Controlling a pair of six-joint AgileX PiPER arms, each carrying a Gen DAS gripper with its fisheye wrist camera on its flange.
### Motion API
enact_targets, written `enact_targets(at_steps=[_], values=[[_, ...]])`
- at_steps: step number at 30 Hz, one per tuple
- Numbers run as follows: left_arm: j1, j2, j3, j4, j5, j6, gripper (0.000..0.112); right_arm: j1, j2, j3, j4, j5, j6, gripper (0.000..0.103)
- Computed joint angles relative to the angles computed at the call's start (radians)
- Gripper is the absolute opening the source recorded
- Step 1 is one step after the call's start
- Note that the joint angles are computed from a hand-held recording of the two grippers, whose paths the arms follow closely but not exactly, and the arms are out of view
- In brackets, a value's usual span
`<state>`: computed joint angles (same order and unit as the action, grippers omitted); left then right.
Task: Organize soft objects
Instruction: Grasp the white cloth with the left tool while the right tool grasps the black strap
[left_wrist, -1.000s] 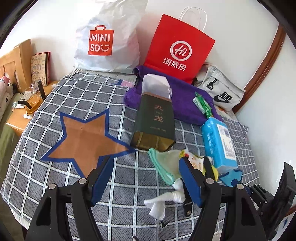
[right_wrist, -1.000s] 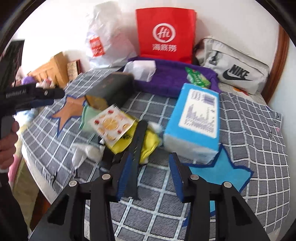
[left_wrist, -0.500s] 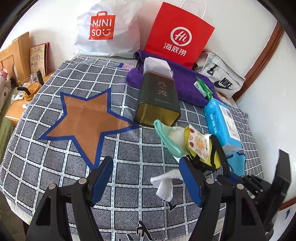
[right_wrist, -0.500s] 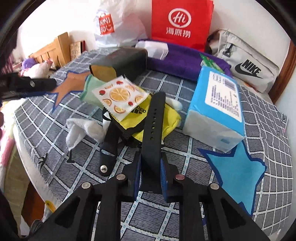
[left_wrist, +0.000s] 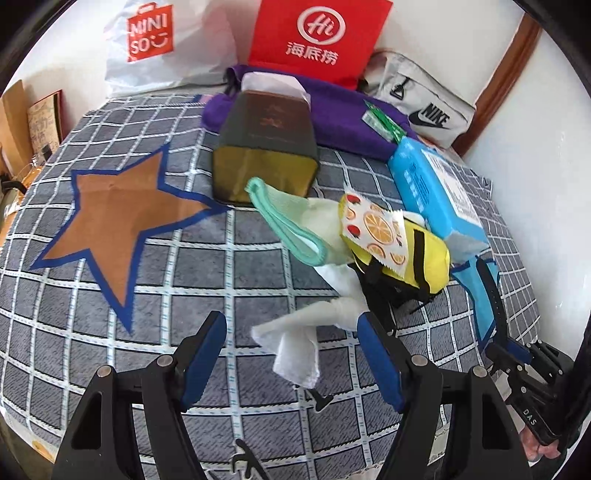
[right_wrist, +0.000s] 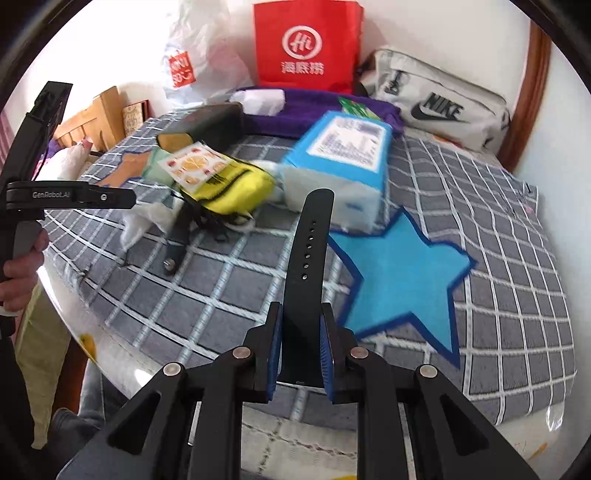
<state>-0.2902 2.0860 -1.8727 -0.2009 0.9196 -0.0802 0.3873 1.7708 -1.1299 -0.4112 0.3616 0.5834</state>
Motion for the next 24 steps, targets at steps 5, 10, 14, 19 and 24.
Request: enact_targets(at_steps=[5,10,14,19,24], values=[[-0.031,0.068,-0.08,0.012,0.047,-0.019,0.072,-0.067,0.05,-0.001,0.152,-0.02,-0.135,0.019],[-0.066,0.076,-0.072,0.102,-0.005,-0.077,0.072,-0.092,0.068,-0.012,0.216,-0.044,-0.214,0.022],[-0.066,0.059,-0.026,0.112,-0.068,-0.085,0.061,-0.111,0.09,-0.044,0.27,-0.041,-0.258,0.034],[-0.015,0.041,0.011,-0.045,-0.091,0.016,0.035,-0.082,0.141,-0.115,0.07,-0.001,-0.054,0.036],[0.002,0.026,0.039,-0.095,-0.104,0.057,0.025,-0.066,0.161,-0.146,-0.005,0.018,0.002,0.031]])
